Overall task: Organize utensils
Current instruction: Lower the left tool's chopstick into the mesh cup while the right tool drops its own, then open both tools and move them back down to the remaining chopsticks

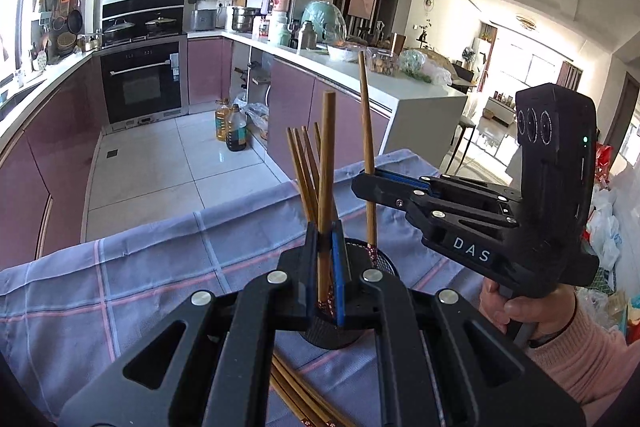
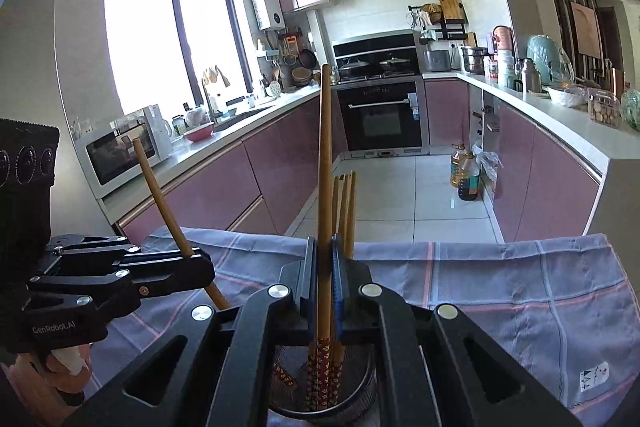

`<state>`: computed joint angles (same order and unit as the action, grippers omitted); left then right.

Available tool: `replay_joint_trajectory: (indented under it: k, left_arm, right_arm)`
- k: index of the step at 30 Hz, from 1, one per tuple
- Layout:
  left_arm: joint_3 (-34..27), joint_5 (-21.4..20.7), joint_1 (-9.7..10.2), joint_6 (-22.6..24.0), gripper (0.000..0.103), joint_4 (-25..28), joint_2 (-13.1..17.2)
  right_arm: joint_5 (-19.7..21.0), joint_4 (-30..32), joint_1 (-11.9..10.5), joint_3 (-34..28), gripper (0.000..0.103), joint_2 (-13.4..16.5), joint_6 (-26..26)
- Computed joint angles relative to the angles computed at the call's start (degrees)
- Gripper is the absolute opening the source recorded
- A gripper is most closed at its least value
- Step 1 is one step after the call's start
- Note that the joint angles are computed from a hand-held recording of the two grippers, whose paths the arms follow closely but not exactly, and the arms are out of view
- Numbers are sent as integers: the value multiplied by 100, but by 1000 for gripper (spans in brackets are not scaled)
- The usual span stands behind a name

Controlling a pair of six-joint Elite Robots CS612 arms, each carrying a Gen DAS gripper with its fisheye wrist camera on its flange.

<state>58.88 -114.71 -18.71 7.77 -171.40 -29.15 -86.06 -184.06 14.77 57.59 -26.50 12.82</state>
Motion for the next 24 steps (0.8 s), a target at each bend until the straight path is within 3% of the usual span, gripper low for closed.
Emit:
replay_joint_trajectory:
  k: [12,20,24]
  left_arm:
    - [-457,39,-25,230,7,767,244]
    - [-745,100,-22,102,11,999,423]
    - [-568,205,0,-21,20,679,387]
  right_arm:
    - [-31,1027,26,-88,7,-11,-117]
    - [-57,1011,24,-74,9,7,6]
    - [-38,850,19,21,17,-34,26]
